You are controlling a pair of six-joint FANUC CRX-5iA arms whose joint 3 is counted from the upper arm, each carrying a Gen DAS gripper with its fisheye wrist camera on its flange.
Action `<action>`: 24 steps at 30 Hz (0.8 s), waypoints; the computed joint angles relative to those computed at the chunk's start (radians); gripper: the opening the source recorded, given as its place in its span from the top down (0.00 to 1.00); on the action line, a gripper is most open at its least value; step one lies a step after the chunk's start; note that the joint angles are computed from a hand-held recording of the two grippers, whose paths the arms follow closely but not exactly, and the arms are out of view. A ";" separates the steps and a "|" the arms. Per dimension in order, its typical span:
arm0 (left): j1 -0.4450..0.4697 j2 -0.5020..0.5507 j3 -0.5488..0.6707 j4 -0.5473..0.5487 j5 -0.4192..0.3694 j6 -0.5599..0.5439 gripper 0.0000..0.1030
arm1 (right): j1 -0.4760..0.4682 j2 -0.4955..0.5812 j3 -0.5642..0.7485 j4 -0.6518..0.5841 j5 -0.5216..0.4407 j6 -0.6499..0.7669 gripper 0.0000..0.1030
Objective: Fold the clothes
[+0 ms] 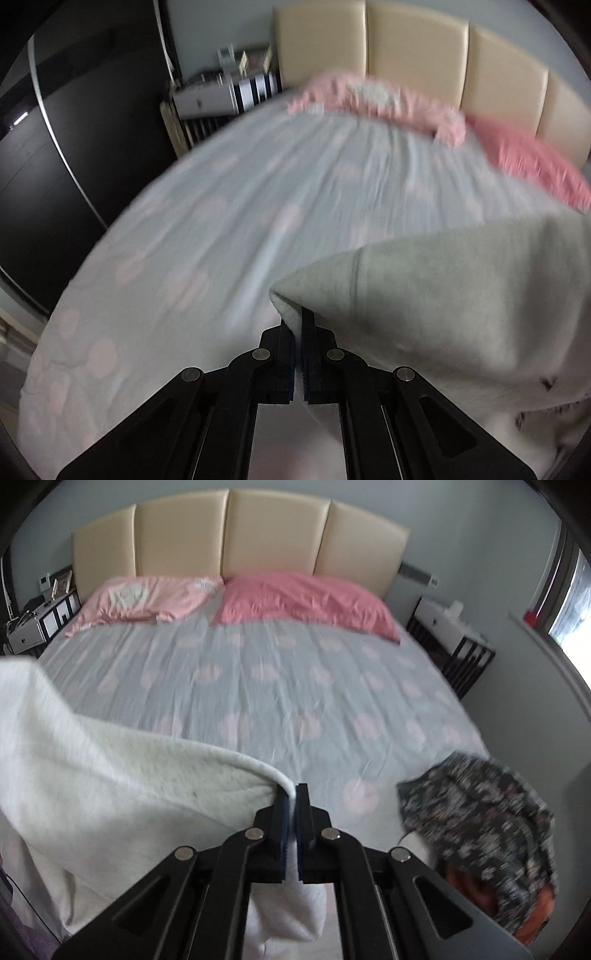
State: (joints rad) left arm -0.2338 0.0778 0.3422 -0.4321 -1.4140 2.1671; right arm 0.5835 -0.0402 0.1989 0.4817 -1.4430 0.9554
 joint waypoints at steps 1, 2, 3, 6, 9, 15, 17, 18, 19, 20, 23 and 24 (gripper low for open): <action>0.004 0.031 0.014 0.012 -0.038 -0.019 0.97 | -0.006 0.001 -0.026 -0.031 -0.001 0.000 0.96; -0.002 0.056 0.026 0.009 -0.070 -0.028 0.97 | -0.008 -0.002 -0.050 -0.061 -0.002 0.001 0.93; -0.004 0.067 0.025 0.017 -0.077 -0.031 0.97 | -0.007 -0.005 -0.069 -0.090 -0.001 0.000 0.86; -0.038 0.097 0.050 -0.006 -0.094 -0.042 0.97 | 0.032 -0.022 -0.130 -0.076 0.011 -0.025 0.73; -0.073 0.111 0.070 -0.053 -0.101 -0.055 0.97 | 0.098 -0.049 -0.194 0.004 0.031 -0.064 0.72; -0.043 0.115 0.065 -0.017 -0.101 -0.061 0.97 | 0.201 -0.088 -0.246 0.190 0.075 -0.088 0.69; -0.040 0.115 0.064 -0.013 -0.100 -0.060 0.97 | 0.228 -0.089 -0.228 0.140 0.079 -0.017 0.68; -0.040 0.114 0.063 -0.013 -0.099 -0.060 0.97 | 0.244 -0.090 -0.223 0.114 0.078 0.009 0.68; -0.040 0.113 0.062 -0.012 -0.098 -0.060 0.97 | 0.264 -0.093 -0.230 0.092 0.078 0.020 0.68; -0.040 0.112 0.061 -0.012 -0.097 -0.060 0.97 | 0.284 -0.098 -0.243 0.068 0.079 0.023 0.68; -0.039 0.109 0.057 -0.011 -0.094 -0.060 0.97 | 0.336 -0.107 -0.291 0.000 0.086 0.017 0.68; -0.039 0.108 0.056 -0.010 -0.093 -0.060 0.97 | 0.352 -0.111 -0.317 -0.010 0.094 0.008 0.68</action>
State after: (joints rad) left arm -0.2724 0.1860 0.3985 -0.4420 -1.5067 2.1067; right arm 0.9356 -0.1516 -0.1181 0.4721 -1.3490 0.9635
